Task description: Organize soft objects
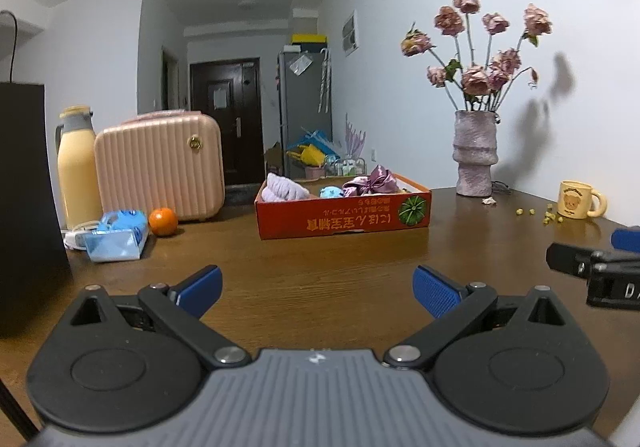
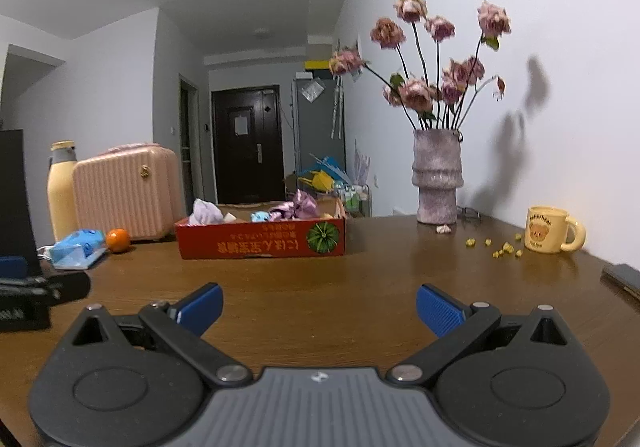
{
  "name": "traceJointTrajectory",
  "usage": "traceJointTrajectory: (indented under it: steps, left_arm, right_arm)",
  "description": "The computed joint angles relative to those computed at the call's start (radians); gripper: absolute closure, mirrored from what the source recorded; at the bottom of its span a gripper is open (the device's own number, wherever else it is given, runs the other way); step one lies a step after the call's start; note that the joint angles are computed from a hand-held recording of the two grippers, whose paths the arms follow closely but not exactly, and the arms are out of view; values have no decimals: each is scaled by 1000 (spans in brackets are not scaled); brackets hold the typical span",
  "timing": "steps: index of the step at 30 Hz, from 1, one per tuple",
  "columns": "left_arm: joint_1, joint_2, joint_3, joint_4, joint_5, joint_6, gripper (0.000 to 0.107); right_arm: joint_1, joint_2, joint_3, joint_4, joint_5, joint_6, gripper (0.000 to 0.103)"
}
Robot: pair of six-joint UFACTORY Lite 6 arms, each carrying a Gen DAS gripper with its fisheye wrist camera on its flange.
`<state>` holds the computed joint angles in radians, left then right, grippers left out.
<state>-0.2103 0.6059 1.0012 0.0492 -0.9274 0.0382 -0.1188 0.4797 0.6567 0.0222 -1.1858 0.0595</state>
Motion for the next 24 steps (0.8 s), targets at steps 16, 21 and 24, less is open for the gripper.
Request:
traceJointTrajectory:
  steps: [16, 21, 24]
  left_arm:
    - [-2, -63, -119, 23, -93, 14, 4]
    - [-4, -65, -124, 21, -97, 15, 4]
    - [-4, -64, -121, 22, -96, 15, 4]
  right_arm:
    - [52, -181, -207, 17, -73, -49, 0]
    - [52, -181, -211, 13, -79, -49, 0]
    - [55, -185, -215, 15, -81, -50, 0]
